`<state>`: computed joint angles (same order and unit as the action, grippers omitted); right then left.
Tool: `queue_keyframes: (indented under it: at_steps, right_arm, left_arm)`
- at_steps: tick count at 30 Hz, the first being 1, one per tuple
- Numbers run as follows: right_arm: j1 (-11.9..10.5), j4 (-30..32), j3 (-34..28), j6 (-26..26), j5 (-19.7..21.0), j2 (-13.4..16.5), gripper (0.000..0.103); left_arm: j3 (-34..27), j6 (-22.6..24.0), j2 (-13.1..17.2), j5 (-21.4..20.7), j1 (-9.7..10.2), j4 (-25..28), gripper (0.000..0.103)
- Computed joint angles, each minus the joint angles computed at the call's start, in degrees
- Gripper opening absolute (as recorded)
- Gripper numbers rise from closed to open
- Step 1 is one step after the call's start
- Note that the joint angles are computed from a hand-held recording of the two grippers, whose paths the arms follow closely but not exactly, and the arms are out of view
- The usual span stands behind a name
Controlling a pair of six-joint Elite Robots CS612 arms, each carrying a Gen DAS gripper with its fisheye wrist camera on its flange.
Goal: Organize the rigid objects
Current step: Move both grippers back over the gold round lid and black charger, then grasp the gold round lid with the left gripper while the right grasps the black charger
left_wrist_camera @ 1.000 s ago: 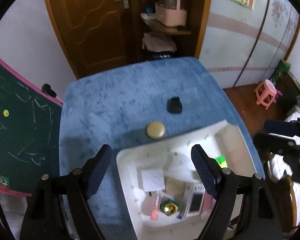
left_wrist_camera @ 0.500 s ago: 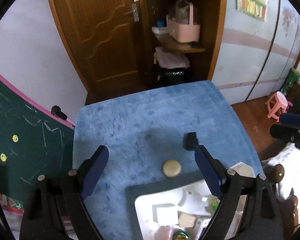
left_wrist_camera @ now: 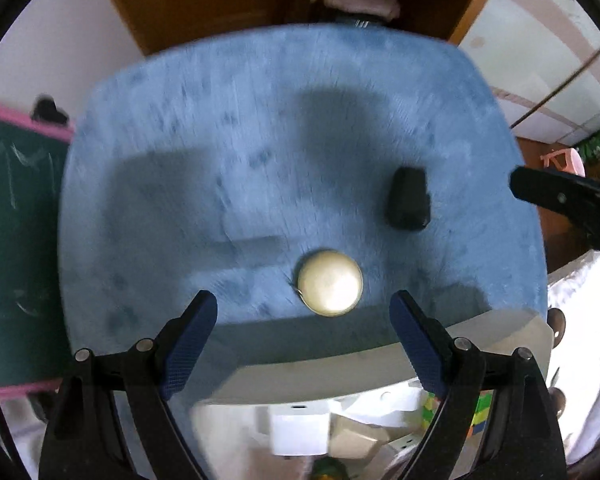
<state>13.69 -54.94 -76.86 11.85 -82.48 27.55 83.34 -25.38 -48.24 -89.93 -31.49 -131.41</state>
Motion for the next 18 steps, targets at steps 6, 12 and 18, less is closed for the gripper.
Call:
queue_keyframes:
  at_steps: [6,12,18]
  right_arm:
    - [0.0,1.8,5.9,-4.7,0.8,-0.5,0.056]
    - [0.1,1.9,9.8,-6.9,3.1,-0.9,0.056]
    - [0.4,2.3,13.5,-7.0,3.7,-1.8,0.056]
  left_arm:
    - [-3.2,-1.8,2.9,1.0,-0.81,6.4,0.09]
    - [-5.0,-4.3,4.9,2.0,-1.35,11.6,0.09]
    - [-5.0,-7.3,5.8,-0.7,-1.09,11.5,0.09]
